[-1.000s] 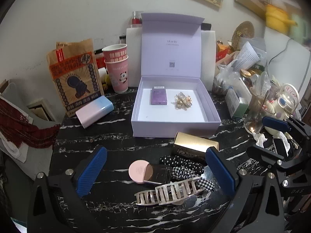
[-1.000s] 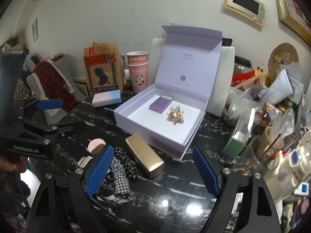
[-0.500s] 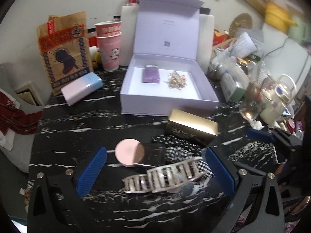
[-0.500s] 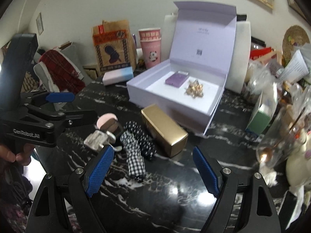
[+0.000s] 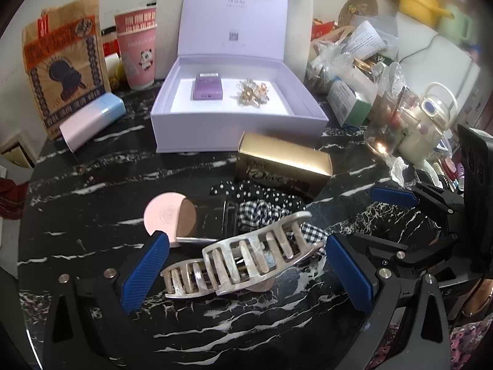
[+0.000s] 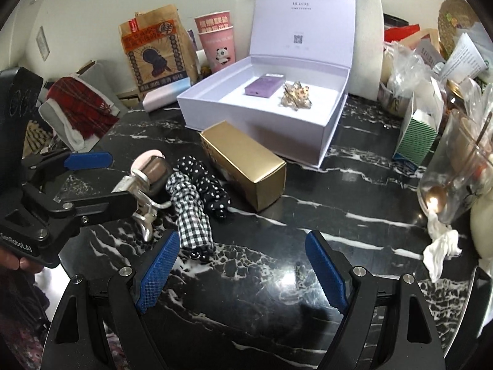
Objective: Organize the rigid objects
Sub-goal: 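Grasp the white claw clip with left tool while right tool approaches gingham scrunchie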
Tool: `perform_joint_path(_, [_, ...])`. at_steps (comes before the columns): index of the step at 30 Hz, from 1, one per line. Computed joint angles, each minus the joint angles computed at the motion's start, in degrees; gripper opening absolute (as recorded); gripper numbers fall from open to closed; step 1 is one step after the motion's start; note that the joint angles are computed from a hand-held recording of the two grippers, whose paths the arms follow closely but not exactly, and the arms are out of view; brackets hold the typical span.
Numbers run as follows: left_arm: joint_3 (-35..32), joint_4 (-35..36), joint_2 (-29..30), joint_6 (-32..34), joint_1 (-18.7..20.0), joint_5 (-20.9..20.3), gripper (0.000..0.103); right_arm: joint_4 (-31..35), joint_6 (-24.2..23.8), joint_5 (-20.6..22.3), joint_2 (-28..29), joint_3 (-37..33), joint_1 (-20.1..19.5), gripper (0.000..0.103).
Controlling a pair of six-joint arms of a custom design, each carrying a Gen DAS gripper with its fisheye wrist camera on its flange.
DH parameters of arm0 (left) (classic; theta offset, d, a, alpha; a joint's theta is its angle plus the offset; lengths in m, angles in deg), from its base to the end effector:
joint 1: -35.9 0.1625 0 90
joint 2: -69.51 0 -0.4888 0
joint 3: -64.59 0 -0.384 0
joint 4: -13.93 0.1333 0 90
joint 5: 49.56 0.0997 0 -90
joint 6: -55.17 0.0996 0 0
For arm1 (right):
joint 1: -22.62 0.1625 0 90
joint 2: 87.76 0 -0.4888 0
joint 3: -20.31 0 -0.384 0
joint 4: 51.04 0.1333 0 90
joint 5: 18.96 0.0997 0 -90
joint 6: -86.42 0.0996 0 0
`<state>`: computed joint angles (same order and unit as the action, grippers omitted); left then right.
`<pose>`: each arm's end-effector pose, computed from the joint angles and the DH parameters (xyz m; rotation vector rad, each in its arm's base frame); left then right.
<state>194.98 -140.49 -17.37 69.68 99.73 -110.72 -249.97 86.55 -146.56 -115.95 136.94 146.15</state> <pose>-0.0266 -0.4653 0.3403 0.7960 2.5057 -0.5507 0.3711 -0.4287 -0.0295 0.5779 -2.4681 0.6871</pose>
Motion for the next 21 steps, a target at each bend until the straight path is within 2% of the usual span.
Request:
perform_joint_path(3, [-0.43,0.78,0.73,0.2,1.05,-0.67,0.103,0.67,-0.12,0.61,0.28,-0.53,-0.47,0.084])
perform_joint_path(7, [-0.32,0.52,1.99,1.04,1.62,0.74,0.103,1.82,-0.58,0.85,0.64,-1.42,-0.91,0.084])
perform_joint_path(16, [-1.07,1.61,3.2,2.81,3.34,-1.4,0.098,3.87,-0.2,1.16,0.89,-2.54,-1.83,0.084])
perform_joint_path(18, [-1.14,1.81,3.54,3.03,3.38,-1.22,0.09,4.07,-0.05,1.18,0.85,-2.62,-2.0,0.084])
perform_joint_path(20, [-1.35,2.47,3.9,3.01,3.66,-1.1,0.073,3.9,0.05,1.24,0.8,-2.55,-2.15,0.084])
perform_joint_path(21, [-1.41,2.77,4.05,2.99,3.89,-1.14,0.071,3.93,0.15,1.24,0.78,-2.56,-2.24,0.084])
